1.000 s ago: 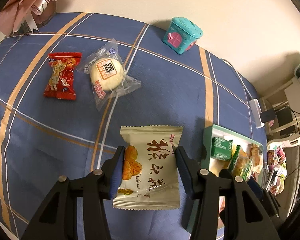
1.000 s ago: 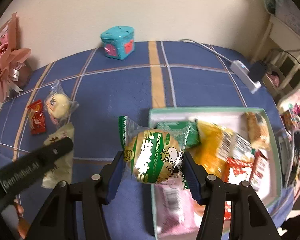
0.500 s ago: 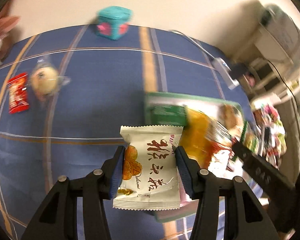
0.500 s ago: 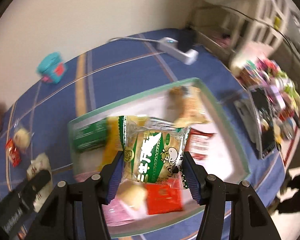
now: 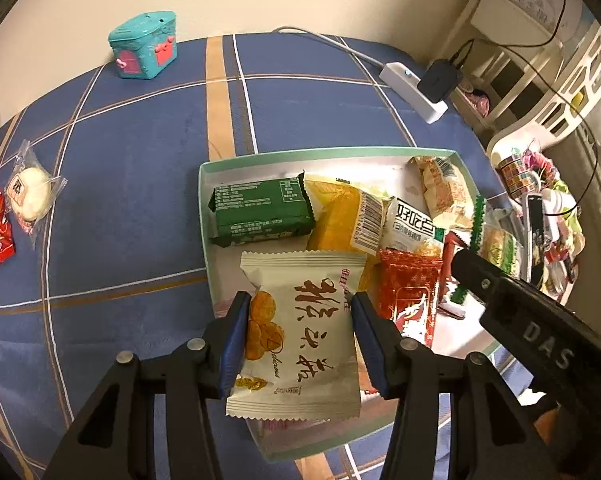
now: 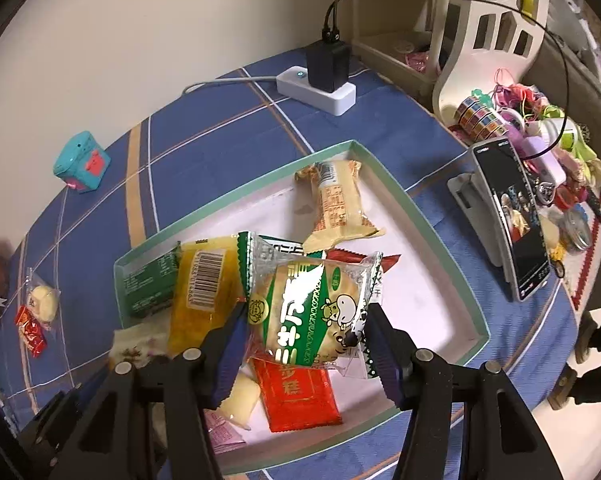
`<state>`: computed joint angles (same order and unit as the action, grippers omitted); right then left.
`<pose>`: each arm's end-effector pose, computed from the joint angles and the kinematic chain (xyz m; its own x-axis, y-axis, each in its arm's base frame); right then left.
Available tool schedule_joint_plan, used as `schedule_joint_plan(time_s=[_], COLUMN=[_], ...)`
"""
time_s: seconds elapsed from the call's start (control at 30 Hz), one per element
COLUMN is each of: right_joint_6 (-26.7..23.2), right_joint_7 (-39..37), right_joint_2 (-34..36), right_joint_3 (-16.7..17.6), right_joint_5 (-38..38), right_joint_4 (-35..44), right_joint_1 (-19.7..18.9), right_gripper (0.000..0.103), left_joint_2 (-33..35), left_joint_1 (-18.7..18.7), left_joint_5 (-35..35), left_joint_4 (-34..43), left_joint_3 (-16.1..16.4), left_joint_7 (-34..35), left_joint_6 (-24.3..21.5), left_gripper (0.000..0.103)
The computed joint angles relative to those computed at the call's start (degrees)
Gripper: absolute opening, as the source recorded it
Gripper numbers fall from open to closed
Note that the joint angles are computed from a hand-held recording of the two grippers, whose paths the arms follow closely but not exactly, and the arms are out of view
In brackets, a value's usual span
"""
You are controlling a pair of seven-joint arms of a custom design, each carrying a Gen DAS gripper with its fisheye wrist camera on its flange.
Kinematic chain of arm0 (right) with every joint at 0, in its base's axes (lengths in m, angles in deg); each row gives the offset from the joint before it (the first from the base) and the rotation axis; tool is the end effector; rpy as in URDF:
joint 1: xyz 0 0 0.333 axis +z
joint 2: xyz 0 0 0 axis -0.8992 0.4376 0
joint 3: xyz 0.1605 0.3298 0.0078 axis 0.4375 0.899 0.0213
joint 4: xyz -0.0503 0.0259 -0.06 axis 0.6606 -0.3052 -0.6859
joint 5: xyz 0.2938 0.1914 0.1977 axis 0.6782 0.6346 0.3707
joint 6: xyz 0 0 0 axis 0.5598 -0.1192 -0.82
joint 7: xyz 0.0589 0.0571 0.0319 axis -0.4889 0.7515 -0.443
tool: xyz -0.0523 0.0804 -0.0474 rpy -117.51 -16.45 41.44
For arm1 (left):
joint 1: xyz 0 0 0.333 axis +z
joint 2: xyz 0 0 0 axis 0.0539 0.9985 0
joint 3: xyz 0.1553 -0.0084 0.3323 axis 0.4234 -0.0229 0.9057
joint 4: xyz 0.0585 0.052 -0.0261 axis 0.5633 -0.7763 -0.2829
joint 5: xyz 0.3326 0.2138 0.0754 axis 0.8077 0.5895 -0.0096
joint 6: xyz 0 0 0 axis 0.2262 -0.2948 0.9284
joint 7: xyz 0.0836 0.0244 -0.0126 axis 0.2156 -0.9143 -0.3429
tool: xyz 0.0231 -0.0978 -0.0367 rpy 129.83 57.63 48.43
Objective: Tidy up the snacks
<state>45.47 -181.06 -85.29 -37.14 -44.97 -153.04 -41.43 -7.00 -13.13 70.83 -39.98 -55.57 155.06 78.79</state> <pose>0.5023 0.2665 0.4253 -0.6975 -0.7127 -0.0743 -0.6363 0.6637 -0.3932 0.5845 -0.3175 0.4003 -0.4882 -0.8485 0.2043 -0.8515 0.4117 -0.3248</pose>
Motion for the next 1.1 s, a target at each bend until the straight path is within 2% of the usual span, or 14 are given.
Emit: schedule_joint_plan(time_s=[0.13, 0.2, 0.23, 0.43, 0.67, 0.73, 0.77, 0.8, 1.0, 1.1], right_joint_6=[0.94, 2.44, 3.08, 2.84, 1.44, 0.8, 0.27, -0.39, -1.16, -1.9], right_joint_7=[-0.2, -0.37, -0.28, -0.43, -1.15, -1.01, -0.86, -0.68, -1.31, -1.81], right_joint_2=[-0.2, -0.48, -0.62, -0.87, -1.15, -1.1, -1.01, -0.85, 0.1, 0.8], right_joint_3=[-0.06, -0.17, -0.21, -0.04, 0.44, 0.66, 0.83, 1.04, 1.64, 1.74], right_joint_5=[0.7, 1.26, 1.53, 1.96, 1.29, 0.48, -0.11, -0.77, -2.66, -2.59], right_joint_4=[-0.58, -1.3, -1.6, -1.63, -0.62, 0.07, 0.54, 1.13, 3.28, 4.24], right_joint_1=[-0.16, -0.39, -0.5, -0.56, 0.0, 0.34, 0.61, 0.96, 2.55, 3.2], right_gripper=[0.063, 0.074, 0.075, 0.078, 0.081, 0.089, 0.099, 0.103, 0.103, 0.103], left_joint_2=[0.35, 0.2, 0.08, 0.16, -0.81, -1.42, -1.65, -1.88, -3.81, -4.44], left_joint_1=[-0.03, -0.34, -0.54, -0.47, 1.11, 1.52, 1.73, 1.94, 2.73, 2.1], left_joint_5=[-0.06, 0.77, 1.36, 2.84, 2.68, 3.12, 3.44, 3.83, 9.37, 15.65], left_joint_4=[0.24, 0.18, 0.15, 0.86, 0.72, 0.25, 0.06, -0.17, -2.68, -3.51], left_joint_3=[-0.04, 0.31, 0.57, 1.53, 2.43, 3.16, 3.44, 3.75, 6.19, 7.79], left_joint_7=[-0.04, -0.51, -0.95, -4.08, -7.71, -9.76, -10.7, -11.69, -18.53, -22.99], left_joint_6=[-0.37, -0.34, -0.29, -1.67, -2.24, -1.28, -0.89, -0.48, 2.86, 3.8], left_gripper=[0.054, 0.062, 0.063, 0.067, 0.079, 0.083, 0.084, 0.085, 0.091, 0.095])
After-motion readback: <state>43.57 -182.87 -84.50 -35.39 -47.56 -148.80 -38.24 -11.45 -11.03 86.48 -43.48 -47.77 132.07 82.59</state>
